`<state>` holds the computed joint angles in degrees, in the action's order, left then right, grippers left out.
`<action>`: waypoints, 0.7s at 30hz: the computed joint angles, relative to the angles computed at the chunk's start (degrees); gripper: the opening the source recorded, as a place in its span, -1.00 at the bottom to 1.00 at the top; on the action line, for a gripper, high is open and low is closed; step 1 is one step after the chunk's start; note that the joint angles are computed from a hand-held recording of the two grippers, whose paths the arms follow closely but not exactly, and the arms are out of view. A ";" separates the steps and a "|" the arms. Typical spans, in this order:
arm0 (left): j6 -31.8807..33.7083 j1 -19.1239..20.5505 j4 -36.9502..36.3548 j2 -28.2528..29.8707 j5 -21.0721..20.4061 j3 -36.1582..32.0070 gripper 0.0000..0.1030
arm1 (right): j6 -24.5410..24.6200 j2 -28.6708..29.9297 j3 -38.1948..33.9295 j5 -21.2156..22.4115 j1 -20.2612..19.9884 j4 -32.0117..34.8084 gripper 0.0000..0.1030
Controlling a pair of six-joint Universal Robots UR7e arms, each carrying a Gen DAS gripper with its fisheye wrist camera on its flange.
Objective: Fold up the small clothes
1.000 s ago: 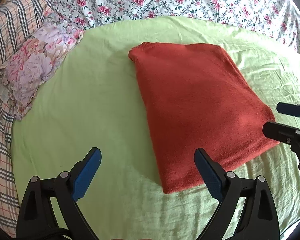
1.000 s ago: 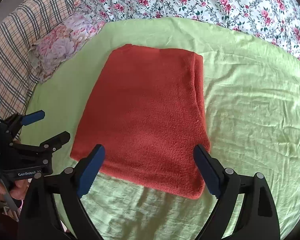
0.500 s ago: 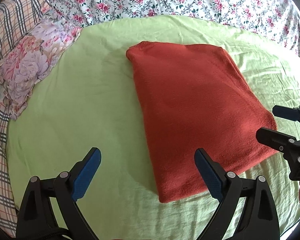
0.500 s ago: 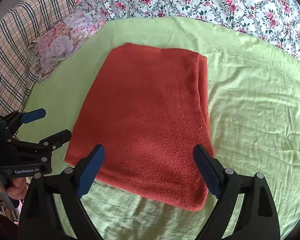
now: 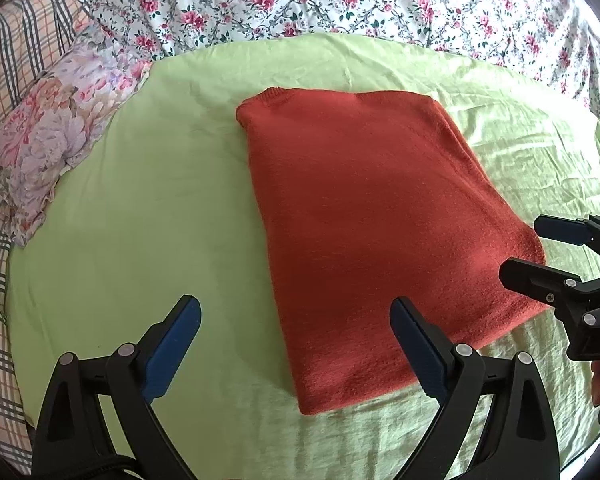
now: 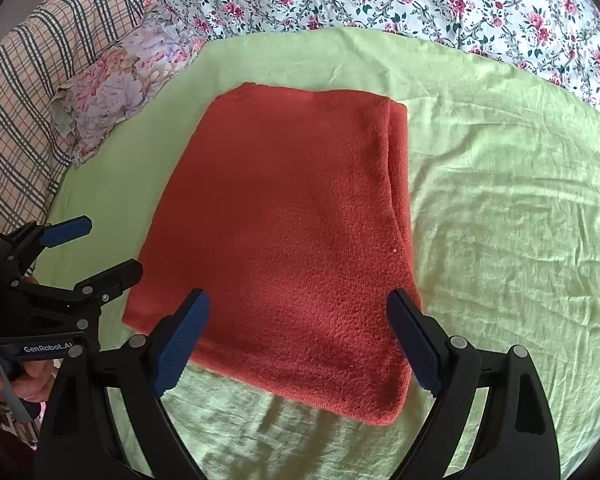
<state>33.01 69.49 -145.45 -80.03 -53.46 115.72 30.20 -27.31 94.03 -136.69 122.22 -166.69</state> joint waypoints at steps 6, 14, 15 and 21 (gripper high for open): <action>-0.10 0.04 0.52 0.26 0.04 -0.23 0.86 | 0.62 -0.11 0.26 -0.02 0.09 -0.01 0.75; -0.12 0.06 0.38 0.22 0.01 -0.10 0.86 | 0.79 -0.21 0.65 -0.07 0.07 -0.42 0.75; -0.12 0.06 0.36 0.20 0.00 -0.08 0.86 | 0.74 -0.17 0.65 -0.15 0.12 -0.52 0.75; -0.32 0.05 0.63 0.12 -0.16 -0.18 0.87 | 0.76 0.02 0.37 -0.28 0.28 -0.53 0.75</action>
<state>32.69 69.54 -144.82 -79.90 -53.62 115.54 30.96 -27.29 94.41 -136.97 122.50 -167.21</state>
